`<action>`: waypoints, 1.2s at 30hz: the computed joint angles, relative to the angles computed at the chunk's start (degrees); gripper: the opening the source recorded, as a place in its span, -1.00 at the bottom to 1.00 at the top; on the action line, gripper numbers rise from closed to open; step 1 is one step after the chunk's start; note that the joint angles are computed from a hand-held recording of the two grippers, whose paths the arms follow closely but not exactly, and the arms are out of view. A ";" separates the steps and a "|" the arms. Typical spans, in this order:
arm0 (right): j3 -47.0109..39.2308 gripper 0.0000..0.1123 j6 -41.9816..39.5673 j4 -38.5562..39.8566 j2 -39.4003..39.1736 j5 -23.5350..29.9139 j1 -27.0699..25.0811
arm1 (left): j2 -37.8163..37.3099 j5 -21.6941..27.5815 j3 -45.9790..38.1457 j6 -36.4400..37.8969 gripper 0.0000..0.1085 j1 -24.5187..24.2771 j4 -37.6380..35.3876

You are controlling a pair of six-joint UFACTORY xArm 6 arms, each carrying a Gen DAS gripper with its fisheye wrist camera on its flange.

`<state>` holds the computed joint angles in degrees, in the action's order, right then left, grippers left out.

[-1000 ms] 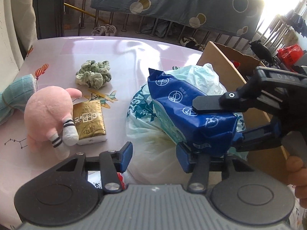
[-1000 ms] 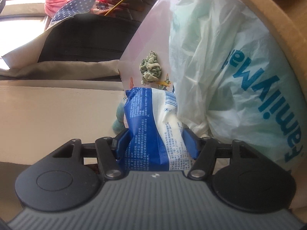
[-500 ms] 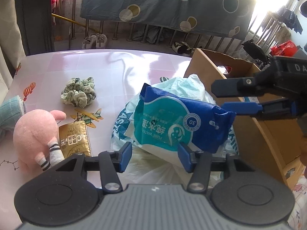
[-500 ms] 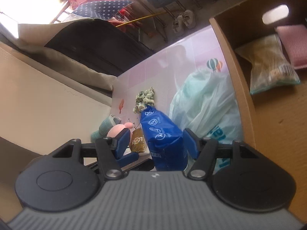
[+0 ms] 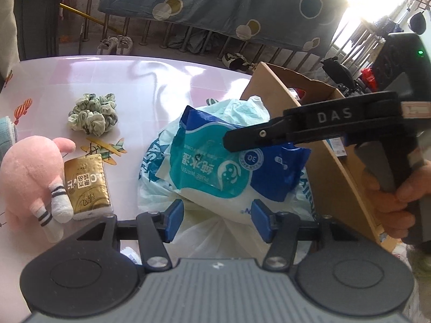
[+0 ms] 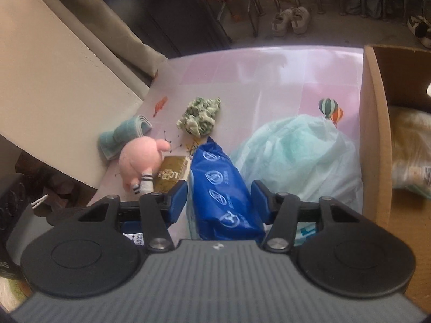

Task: Organize soft objects
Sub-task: 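Lift the wet-wipes pack and turn it upright in the right gripper, then carry the wet-wipes pack into the box and open the right gripper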

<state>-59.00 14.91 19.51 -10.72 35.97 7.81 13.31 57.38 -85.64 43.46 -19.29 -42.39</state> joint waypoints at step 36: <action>15.47 -0.39 -1.89 23.89 -17.34 -9.70 0.41 | -4.77 5.26 -1.07 -4.46 0.23 0.31 -8.26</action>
